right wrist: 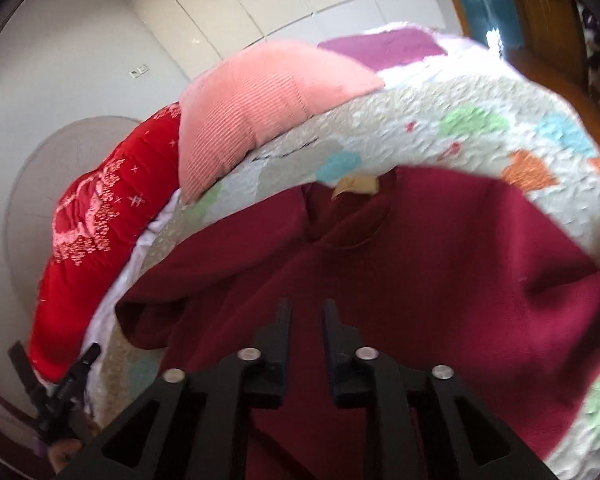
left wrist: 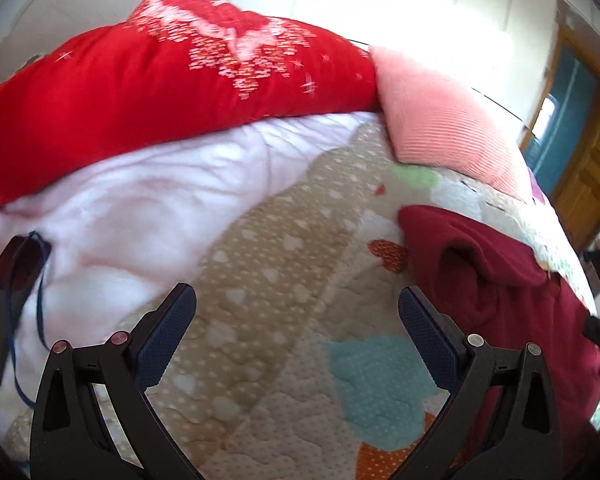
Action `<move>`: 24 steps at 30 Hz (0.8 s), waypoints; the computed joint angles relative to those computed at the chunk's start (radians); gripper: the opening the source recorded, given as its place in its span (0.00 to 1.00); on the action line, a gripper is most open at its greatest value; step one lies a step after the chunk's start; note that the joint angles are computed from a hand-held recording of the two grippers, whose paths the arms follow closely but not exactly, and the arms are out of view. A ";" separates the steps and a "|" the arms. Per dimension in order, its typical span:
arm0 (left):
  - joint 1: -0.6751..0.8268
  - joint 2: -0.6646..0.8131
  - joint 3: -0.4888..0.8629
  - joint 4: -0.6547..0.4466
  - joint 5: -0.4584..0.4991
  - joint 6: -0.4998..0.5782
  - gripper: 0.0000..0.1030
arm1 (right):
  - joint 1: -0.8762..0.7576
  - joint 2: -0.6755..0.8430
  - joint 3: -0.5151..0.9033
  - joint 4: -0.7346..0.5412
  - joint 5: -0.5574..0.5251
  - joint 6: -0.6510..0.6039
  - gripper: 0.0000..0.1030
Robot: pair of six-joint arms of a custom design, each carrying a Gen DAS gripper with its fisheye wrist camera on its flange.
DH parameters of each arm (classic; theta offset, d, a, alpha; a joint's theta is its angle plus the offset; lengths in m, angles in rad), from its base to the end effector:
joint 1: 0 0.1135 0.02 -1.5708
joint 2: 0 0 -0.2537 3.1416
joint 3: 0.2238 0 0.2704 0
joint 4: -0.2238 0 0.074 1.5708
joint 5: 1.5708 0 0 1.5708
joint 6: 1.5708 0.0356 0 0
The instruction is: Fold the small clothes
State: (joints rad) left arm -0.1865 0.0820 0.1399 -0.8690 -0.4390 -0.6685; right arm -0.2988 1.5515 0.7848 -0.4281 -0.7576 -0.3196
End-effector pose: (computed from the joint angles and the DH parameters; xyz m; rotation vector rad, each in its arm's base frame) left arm 0.1011 -0.0037 0.1324 -0.7411 2.1648 0.0855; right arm 0.2779 -0.0600 0.1346 -0.2112 2.4502 0.7878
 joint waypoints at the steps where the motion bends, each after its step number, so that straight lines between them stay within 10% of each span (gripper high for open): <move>1: -0.018 -0.007 0.001 0.003 -0.003 -0.003 0.99 | 0.004 0.000 -0.002 -0.002 -0.013 0.006 0.49; 10: -0.032 0.059 0.003 0.104 0.052 0.033 0.99 | 0.262 0.276 0.212 0.112 0.127 0.325 0.54; 11: -0.021 0.067 -0.001 0.113 0.064 0.036 0.99 | 0.272 0.320 0.233 0.144 0.108 0.366 0.49; 13: 0.012 0.092 -0.006 0.136 0.087 0.050 0.99 | 0.285 0.333 0.243 0.209 0.085 0.401 0.06; 21: -0.012 0.086 -0.005 0.126 0.060 0.043 0.99 | 0.030 -0.166 0.022 0.105 -0.072 0.064 0.06; 24: -0.109 0.136 0.005 0.144 -0.009 0.009 0.99 | -0.091 -0.200 -0.018 0.093 0.049 -0.071 0.06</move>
State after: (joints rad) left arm -0.2958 0.2180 0.1451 -0.7249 -0.4483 -0.6595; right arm -0.3901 1.3518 0.7666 -0.3351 -0.7087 -0.3902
